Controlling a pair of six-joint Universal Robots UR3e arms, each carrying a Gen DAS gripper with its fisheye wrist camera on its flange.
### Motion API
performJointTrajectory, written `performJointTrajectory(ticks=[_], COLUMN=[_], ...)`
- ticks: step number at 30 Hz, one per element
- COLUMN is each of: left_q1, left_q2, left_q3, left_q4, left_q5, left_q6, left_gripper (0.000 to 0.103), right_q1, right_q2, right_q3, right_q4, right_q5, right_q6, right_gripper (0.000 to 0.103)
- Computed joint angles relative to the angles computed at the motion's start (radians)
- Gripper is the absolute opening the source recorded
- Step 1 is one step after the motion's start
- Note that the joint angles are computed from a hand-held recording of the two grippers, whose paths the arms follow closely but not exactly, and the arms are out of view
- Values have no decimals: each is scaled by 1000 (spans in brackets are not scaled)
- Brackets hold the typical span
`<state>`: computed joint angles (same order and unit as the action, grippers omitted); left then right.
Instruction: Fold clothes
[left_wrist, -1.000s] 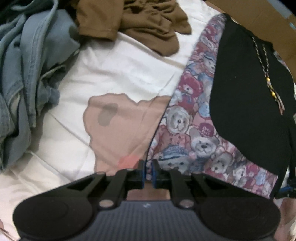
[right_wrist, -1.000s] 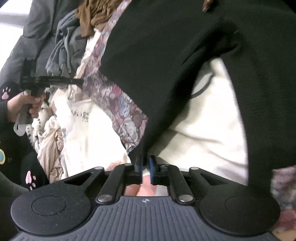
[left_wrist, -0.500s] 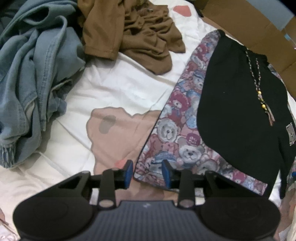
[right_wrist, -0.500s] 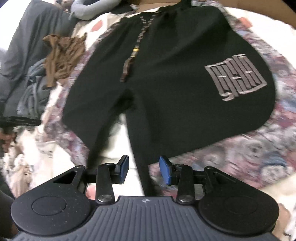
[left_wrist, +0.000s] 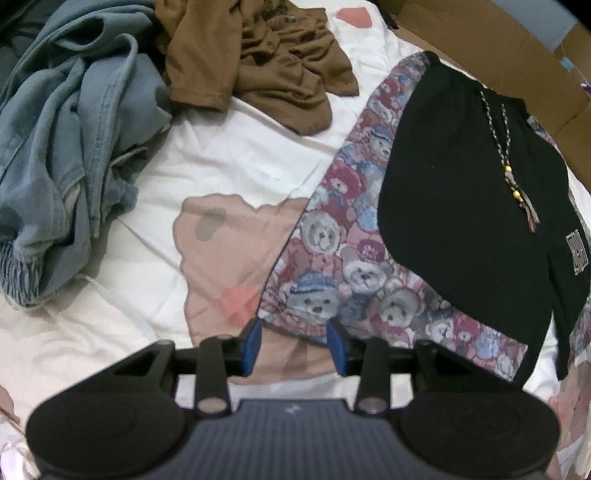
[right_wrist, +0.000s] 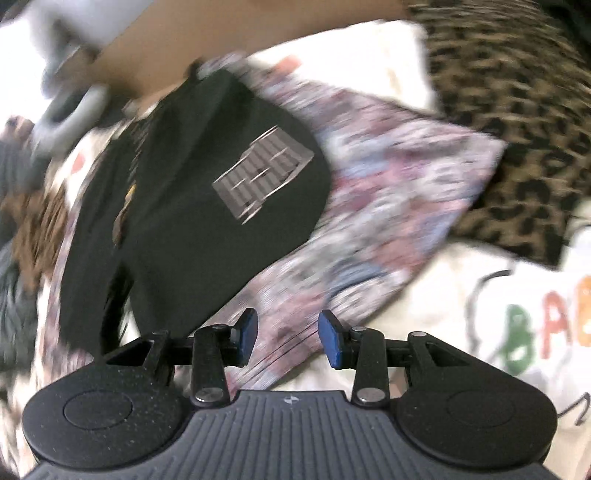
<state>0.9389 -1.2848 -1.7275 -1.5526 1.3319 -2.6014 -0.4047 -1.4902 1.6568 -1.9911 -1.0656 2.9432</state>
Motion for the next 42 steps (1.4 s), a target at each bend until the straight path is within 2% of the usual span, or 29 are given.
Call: performJointTrajectory(ticks=[7,9,10,12,22,31,34,38,40,41,42], left_q1=[-30,-37,-41,-47,-82,-129,-149,-173,-183,-188,-189], left_q2=[10,12,13,13,10,-10,-14,-19,-21,-21,-21], left_q3=[31,47,55,73,148,165,162,159,159,159,160], left_q4=[-34,-43,-48,-61,-116,-108,-98,-92,-91,-91,-90], left_q5=[14,15,15,17,35,56,61,68,71,71,71], left_q6=[-13,-17,-18,-19,-28,-53,-65,-74,-75,-75,-76], left_gripper=[41,41,41,41,41,41,41,41,41,41,41], right_q1=[-72,-96,-107,-128,-158,-167,-182,-160,-162,-167,-174], right_q2=[59,71,76,86,89,142,160,193,195,194,190], right_q3=[49,70,78,93,80,9,-10,-47,-41,-34,-24], right_q4=[-205,-247,-263,-292,-345,-427,-421,-398,-410,-420,-432], right_q5=[-62,-44,-28,1,21,-39,-19,-40,-35,-28,-18], right_q6=[208,250,258,273,271,314,338,308,312,316,320], right_gripper=[43,41,39,23,22,23,24,25,16,0,0])
